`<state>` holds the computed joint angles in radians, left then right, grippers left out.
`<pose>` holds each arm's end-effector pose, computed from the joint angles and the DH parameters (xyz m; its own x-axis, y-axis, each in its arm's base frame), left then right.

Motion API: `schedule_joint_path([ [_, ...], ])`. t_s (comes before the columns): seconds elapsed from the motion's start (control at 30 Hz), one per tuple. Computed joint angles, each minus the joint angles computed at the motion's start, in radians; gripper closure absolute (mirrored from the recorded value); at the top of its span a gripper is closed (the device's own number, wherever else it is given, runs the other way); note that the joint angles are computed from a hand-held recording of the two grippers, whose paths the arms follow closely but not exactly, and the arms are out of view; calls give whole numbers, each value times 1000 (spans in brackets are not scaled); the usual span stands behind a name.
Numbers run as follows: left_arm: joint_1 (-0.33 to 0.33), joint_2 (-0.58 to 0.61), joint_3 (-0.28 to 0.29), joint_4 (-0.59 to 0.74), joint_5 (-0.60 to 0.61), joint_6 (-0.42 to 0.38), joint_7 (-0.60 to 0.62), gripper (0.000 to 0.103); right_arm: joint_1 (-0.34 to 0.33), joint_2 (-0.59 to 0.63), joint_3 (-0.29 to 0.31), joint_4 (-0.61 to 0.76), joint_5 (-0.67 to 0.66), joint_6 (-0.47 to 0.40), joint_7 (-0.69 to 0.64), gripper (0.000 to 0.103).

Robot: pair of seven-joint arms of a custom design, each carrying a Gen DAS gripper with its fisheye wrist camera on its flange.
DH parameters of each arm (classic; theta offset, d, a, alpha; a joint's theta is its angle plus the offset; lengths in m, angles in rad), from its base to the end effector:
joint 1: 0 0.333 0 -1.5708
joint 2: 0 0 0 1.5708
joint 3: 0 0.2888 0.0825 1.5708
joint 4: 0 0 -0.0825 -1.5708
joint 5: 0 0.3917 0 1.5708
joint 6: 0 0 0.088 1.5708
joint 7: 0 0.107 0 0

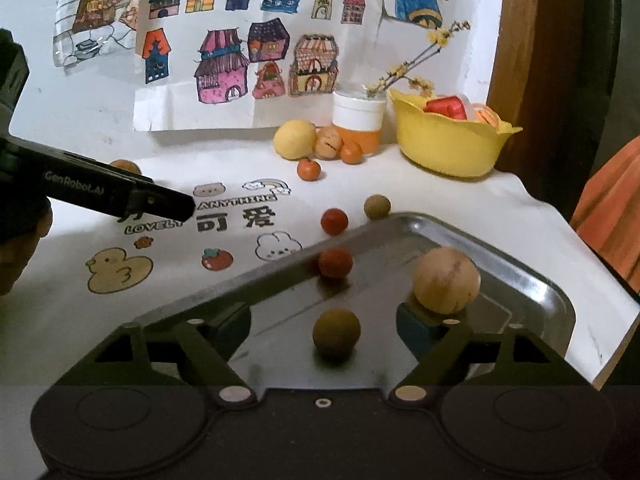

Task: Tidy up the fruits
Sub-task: 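Drop the brown fruit on the tray while the left tool grasps a cherry tomato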

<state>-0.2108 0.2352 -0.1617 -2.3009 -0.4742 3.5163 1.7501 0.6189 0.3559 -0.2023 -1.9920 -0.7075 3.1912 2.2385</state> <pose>0.5472 -0.1521 0.3250 -0.0747 -0.9852 0.1545 -0.5982 -0.0797 -0.7974 0.5546 0.3208 0.3377 0.4598 -0.8847 0.0775 -0.5691 -0.3605 -0.7391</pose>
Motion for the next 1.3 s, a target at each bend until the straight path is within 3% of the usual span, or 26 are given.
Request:
schedule_joint_path([
  [0.2,66,37,-39,38,111,4,-61,13,-4,29,4,41,22,0,-15,12],
  [0.37,84,123,-65,148,191,-36,-83,11,-3,40,-1,52,34,-5,-22,7],
  [0.53,14,223,-19,295,186,-98,-41,11,-23,51,16,58,50,-16,-39,6],
  [0.6,-6,254,-4,342,178,-122,-29,11,-85,51,81,56,88,-15,-76,6],
  [0.7,16,305,-32,413,186,-159,-26,20,-90,51,83,51,115,6,-94,5],
  [0.8,48,343,-64,469,196,-208,-28,35,-14,56,-3,52,112,20,-74,5],
  [0.87,63,362,-81,497,198,-235,-29,48,73,65,-100,61,93,13,-32,5],
  [0.93,70,377,-89,516,197,-245,-30,52,162,78,-207,65,64,24,33,5],
  [1.0,73,389,-95,530,197,-244,-29,57,216,84,-278,58,55,48,80,5],
  [1.1,70,402,-94,556,197,-258,-29,76,334,91,-418,25,81,98,125,5],
  [1.23,41,399,-66,560,191,-264,-38,80,536,105,-635,-51,157,159,122,5],
  [1.3,40,391,-65,547,188,-256,-40,80,593,102,-689,-85,194,171,103,5],
])
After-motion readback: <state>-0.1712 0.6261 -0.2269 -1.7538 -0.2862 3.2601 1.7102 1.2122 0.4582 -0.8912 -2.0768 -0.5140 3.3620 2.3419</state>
